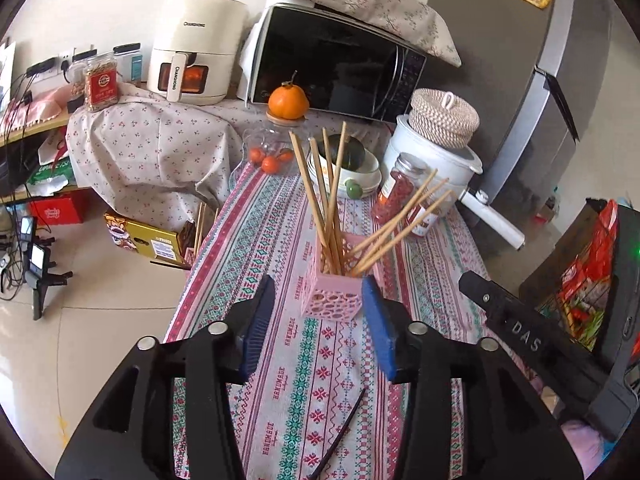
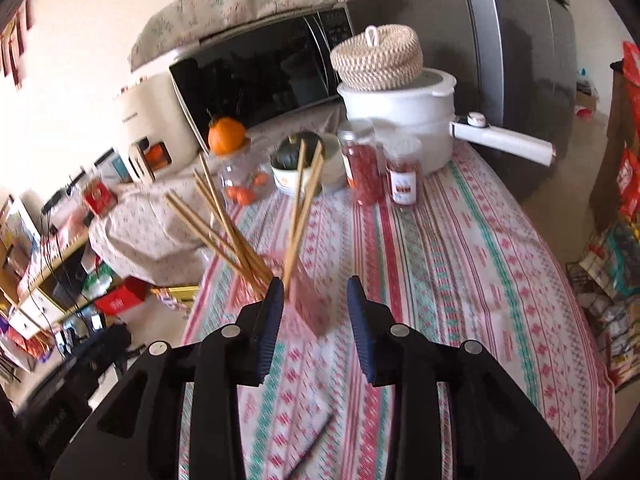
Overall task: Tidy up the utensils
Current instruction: 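Withdraw both tools and lower them toward the thin black gold-banded sticks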
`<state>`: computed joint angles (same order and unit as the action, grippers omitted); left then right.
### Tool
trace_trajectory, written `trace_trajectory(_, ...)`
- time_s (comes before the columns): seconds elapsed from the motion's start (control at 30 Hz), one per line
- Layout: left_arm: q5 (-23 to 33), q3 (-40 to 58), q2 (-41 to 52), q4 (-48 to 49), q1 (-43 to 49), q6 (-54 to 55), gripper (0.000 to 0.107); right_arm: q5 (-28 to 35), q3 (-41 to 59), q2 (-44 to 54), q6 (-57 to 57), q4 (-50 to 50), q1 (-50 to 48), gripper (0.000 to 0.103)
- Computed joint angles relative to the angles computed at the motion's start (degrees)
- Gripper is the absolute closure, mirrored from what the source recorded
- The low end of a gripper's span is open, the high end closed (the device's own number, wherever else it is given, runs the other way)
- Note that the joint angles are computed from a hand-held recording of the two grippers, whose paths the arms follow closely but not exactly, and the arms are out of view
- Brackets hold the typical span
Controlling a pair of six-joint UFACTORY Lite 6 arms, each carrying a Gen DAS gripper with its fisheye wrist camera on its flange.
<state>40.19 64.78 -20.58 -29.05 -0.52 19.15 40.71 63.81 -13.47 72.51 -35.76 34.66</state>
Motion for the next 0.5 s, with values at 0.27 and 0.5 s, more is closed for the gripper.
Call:
trace_trajectory(0.27, -4.33, -7.54, -5.00, 13.09, -8.54, -9.98, 0.040, 3.84, -10.94, -8.92, 4.90, -3.09, 4.66, 0.047)
trace_trajectory(0.5, -6.51, -12.57, -8.77, 23.69, -15.40, -19.18, 0.026, 5.79, -19.86, -16.23, 8.04, -2.79, 5.25, 0.030)
